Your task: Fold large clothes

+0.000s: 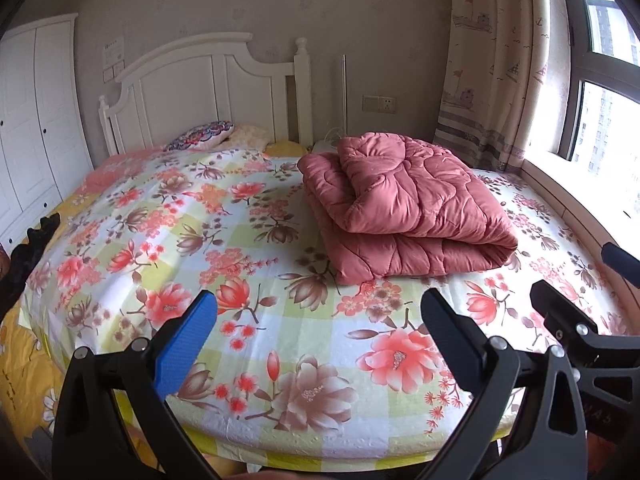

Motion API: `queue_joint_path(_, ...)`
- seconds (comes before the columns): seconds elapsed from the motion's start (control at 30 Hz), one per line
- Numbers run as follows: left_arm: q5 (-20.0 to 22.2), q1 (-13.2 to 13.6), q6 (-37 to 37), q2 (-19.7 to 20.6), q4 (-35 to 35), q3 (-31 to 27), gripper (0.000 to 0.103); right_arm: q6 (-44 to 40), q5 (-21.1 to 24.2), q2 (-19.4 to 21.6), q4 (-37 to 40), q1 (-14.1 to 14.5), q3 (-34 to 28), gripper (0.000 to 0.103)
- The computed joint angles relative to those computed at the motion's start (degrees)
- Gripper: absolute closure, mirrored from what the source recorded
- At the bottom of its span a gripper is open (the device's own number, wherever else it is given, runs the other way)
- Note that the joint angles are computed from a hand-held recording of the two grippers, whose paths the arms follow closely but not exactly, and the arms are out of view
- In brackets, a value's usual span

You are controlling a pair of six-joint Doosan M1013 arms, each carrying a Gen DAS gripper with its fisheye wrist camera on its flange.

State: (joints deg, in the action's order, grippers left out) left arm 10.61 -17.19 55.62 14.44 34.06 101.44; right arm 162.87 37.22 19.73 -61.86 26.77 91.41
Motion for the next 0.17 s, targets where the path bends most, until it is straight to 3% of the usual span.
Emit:
queue_joint_path(0.07, -0.26, -0.17, -5.30, -0.04, 5.48, 0.20, 0.002, 0.52, 0.47, -0.04, -0.72, 0.08, 0.12, 0.004)
queue_joint_path(0.17, -0.55, 0.00, -0.89, -0.12, 0.83, 0.20, 0.002, 0.90, 0.48, -0.27, -0.81, -0.01, 0.33, 0.004)
